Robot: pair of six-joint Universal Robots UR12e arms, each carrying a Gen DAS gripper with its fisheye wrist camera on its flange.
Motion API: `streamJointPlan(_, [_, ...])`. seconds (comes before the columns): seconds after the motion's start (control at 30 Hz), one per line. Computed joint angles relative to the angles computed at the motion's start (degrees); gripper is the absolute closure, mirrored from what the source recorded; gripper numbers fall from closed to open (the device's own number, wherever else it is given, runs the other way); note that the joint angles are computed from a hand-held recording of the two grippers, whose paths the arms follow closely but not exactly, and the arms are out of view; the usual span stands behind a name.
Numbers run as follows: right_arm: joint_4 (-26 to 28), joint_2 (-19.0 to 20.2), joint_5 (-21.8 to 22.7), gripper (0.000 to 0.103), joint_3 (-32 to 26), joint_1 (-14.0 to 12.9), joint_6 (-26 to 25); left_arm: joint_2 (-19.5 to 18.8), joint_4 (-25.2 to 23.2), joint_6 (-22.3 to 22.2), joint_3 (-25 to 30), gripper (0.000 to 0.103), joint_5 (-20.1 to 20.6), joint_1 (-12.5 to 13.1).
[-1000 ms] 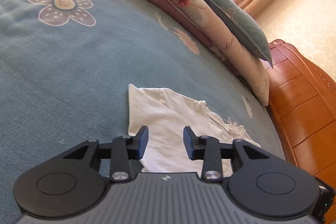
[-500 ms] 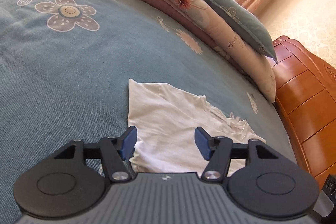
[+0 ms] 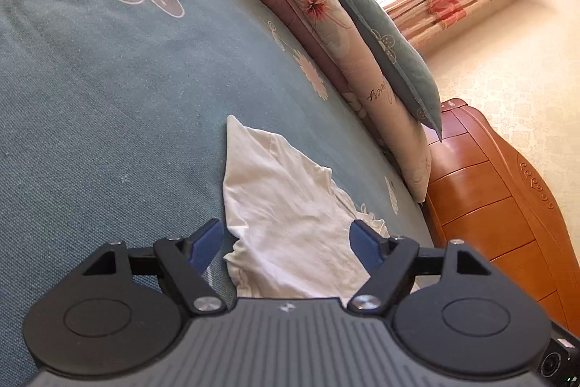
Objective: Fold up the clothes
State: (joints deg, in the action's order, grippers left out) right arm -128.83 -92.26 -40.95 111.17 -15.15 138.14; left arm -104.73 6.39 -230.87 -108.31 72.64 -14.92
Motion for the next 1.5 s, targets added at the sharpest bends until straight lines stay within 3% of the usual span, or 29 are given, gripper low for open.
streamJointPlan(0.13, [-2.0,1.3,-2.6,0.016,-0.3,2.9,0.8,-0.2,2.0,-0.3,-0.2,0.023,-4.9,1.4])
streamJointPlan(0.3, [-7.2,2.5,-4.0,0.016,-0.6,4.8,0.5,1.0,-3.5,3.9,0.5,0.022,-0.5,0.8])
streamJointPlan(0.4, [-9.5,4.0,-6.6,0.016,-1.5,5.9,3.4,2.1,-7.3,6.5,0.6,0.022,1.6,0.8])
streamJointPlan(0.5, [-5.0,4.9,-6.9,0.012,-2.9,6.1,3.1,2.9,-8.4,7.6,0.2,0.022,2.6,1.2])
streamJointPlan(0.63, [-0.5,3.0,-4.7,0.013,-3.0,4.0,1.1,3.1,-10.2,10.1,0.9,0.021,3.2,0.4])
streamJointPlan(0.8, [-2.6,-0.8,-7.4,0.013,-0.9,-0.6,1.7,1.8,-12.3,19.9,4.0,0.014,1.5,-3.0])
streamJointPlan(0.87, [-4.6,-2.1,-10.1,0.013,0.2,-3.3,4.6,1.1,-14.0,24.3,5.4,0.013,1.1,-4.7])
streamJointPlan(1.0, [-7.3,-3.7,-13.8,0.013,2.2,-9.6,12.6,-0.2,-19.3,32.5,7.8,0.013,4.4,-8.1])
streamJointPlan(1.13, [-11.1,-4.2,-11.2,0.013,4.5,-18.2,25.1,-1.1,-26.2,37.7,9.3,0.013,10.4,-10.3])
streamJointPlan(1.23, [-16.0,-3.4,-8.2,0.013,5.7,-24.1,36.2,-0.9,-25.8,39.5,8.9,0.012,11.8,-10.7])
streamJointPlan(1.3, [-20.4,-2.4,-6.6,0.013,6.3,-27.4,44.0,-0.3,-26.4,37.5,8.8,0.012,12.3,-10.9])
streamJointPlan(1.4, [-26.3,-0.7,-5.5,0.013,7.0,-31.6,54.7,0.7,-23.5,36.4,7.9,0.009,5.0,-10.0])
streamJointPlan(1.5, [-30.8,0.9,-6.9,0.013,7.2,-34.5,63.2,0.7,-28.5,36.4,9.1,0.005,0.2,-10.1])
